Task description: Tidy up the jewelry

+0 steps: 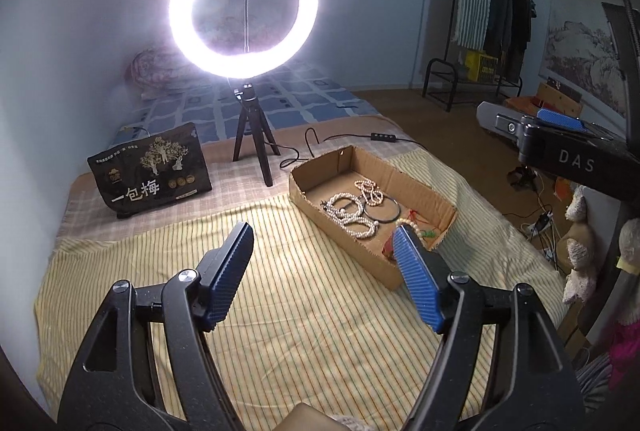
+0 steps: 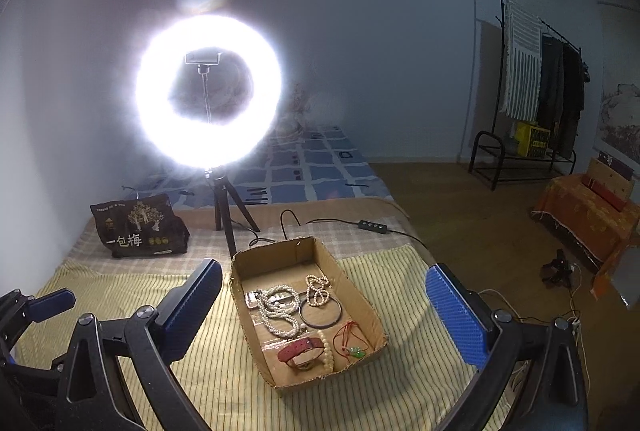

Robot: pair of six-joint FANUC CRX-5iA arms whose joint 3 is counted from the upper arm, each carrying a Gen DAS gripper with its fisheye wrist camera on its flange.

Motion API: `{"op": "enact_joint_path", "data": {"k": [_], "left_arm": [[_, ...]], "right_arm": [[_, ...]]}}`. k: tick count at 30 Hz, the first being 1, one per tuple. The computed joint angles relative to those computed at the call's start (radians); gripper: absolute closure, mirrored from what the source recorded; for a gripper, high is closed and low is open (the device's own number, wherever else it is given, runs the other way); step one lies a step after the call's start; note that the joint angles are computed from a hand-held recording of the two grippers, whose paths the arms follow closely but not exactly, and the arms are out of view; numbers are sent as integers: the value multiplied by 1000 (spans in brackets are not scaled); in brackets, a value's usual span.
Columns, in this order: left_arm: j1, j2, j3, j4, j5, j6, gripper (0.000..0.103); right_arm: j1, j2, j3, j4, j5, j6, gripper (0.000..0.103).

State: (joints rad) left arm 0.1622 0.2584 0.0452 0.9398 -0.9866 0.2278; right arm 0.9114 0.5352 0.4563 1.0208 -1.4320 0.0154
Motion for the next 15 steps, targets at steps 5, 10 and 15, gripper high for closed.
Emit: {"op": "enact_joint_path", "data": {"k": [5, 10, 15], "left_arm": [[-3, -17, -16, -27, 31, -14, 27], [-4, -31, -45, 2, 61, -49, 10], [-1, -35, -49, 17, 63, -44, 4]], "right_arm": [[12, 7, -13, 38, -21, -22, 0], [18, 4, -31, 47, -18, -60, 0], [21, 12, -32, 61, -25, -70, 0]]}}
